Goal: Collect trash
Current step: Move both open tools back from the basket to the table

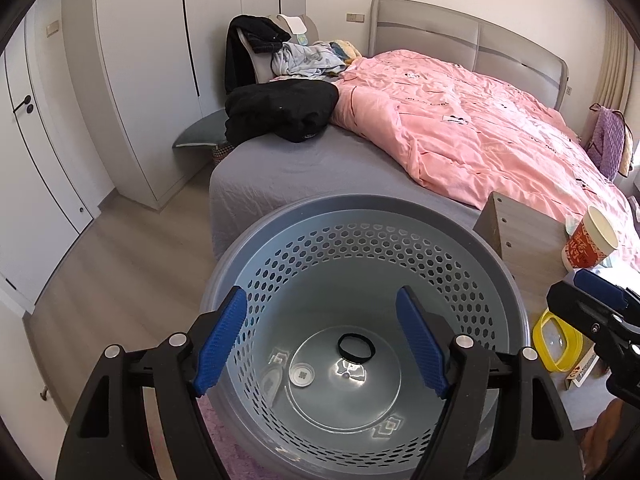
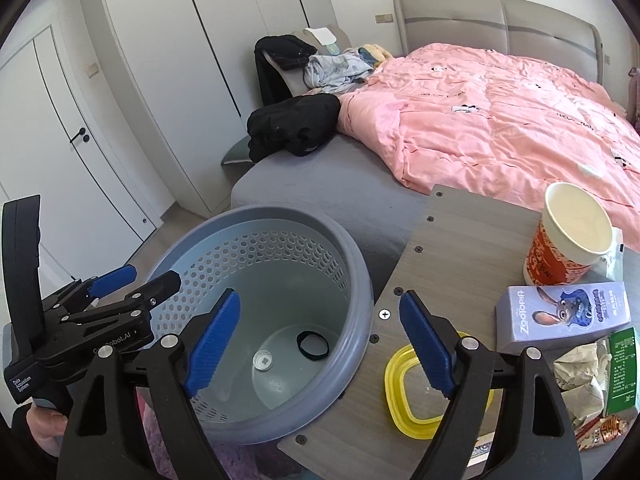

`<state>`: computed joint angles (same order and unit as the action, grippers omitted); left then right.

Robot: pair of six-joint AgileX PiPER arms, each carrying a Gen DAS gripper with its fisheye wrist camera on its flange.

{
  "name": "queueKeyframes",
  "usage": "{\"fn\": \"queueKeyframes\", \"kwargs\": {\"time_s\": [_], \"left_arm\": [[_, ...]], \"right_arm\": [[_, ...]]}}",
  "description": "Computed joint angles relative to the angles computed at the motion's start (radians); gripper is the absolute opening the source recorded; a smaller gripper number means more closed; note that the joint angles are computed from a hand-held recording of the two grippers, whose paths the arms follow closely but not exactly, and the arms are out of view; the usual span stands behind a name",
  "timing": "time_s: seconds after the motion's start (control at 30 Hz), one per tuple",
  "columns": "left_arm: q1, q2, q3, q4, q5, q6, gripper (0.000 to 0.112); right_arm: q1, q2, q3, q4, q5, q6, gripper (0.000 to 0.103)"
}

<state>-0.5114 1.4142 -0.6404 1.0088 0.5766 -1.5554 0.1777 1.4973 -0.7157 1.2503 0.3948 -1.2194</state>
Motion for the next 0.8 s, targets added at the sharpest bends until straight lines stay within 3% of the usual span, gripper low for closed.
{"fn": "queueKeyframes", "kwargs": {"time_s": [0.33,0.8], "left_arm": [[-0.116,-0.007,-0.033,-0.018,0.067,-0.008,0.074],[-0.267,0.076,-0.120,-0.048,0.088,0.002,0.074]], "right_arm": [[-0.136,-0.079,0.076,-0.004,0.068,-0.038,0.081],[-0.412,-0.164,0.174,-0.044,0.179,-0.109,0.081]]}}
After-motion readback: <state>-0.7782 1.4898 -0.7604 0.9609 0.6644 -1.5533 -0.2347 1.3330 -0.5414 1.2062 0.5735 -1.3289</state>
